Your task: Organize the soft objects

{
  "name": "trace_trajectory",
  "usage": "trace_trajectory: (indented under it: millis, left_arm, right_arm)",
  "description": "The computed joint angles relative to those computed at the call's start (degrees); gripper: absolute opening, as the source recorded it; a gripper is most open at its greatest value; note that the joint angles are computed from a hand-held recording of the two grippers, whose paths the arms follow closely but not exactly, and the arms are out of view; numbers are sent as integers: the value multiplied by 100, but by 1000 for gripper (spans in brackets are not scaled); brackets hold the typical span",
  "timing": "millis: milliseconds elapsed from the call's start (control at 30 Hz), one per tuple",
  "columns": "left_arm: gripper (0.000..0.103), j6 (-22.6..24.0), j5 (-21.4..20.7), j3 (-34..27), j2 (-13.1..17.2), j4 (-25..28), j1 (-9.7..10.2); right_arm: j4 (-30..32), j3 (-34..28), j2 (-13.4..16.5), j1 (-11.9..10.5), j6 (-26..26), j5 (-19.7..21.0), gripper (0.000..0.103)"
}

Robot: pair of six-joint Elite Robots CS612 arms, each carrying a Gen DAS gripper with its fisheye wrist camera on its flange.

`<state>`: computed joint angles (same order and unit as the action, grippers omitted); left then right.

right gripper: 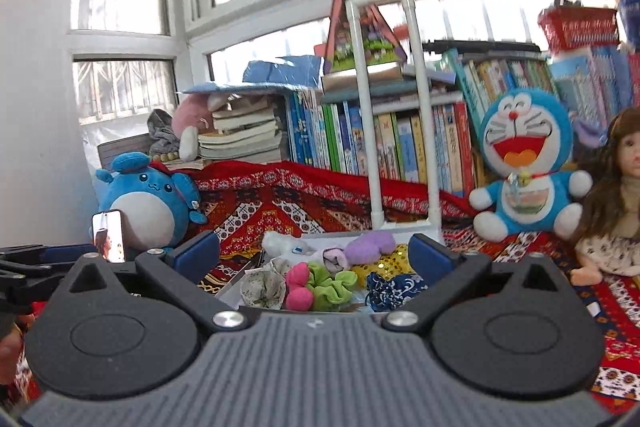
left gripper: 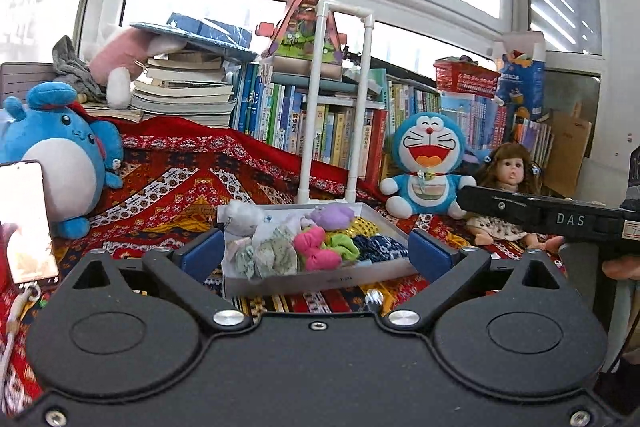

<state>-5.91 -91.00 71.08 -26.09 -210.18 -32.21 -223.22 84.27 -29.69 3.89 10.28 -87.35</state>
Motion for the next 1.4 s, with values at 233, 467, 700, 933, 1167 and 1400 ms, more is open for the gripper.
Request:
trace_trajectory:
  millis: [233, 467, 700, 933, 1167, 1400]
  left_arm:
    - [101, -256, 195, 719, -206, -331, -97]
    - [101, -583, 667, 1220, -336, -241, -255]
    - [101, -683, 1139, 1414, -400, 146, -383]
    - [101, -599, 1407, 1456, -382, 356, -460]
    - [101, -845, 1365, 1449, -358, 734, -471]
    - [101, -889, 1421, 1404, -350, 1079, -514]
  right_arm:
    - [-443, 363, -31, 84, 94, -281, 103]
    - [-730, 666, -34, 213, -107, -694, 103]
    - [-651, 884, -53, 327, -297, -898, 103]
    - [-344, 1044, -74, 415, -330, -1135, 103]
    - [77, 1166, -94, 474, -395, -1222, 103]
    - [481, 1154, -92, 520, -351, -1379, 103]
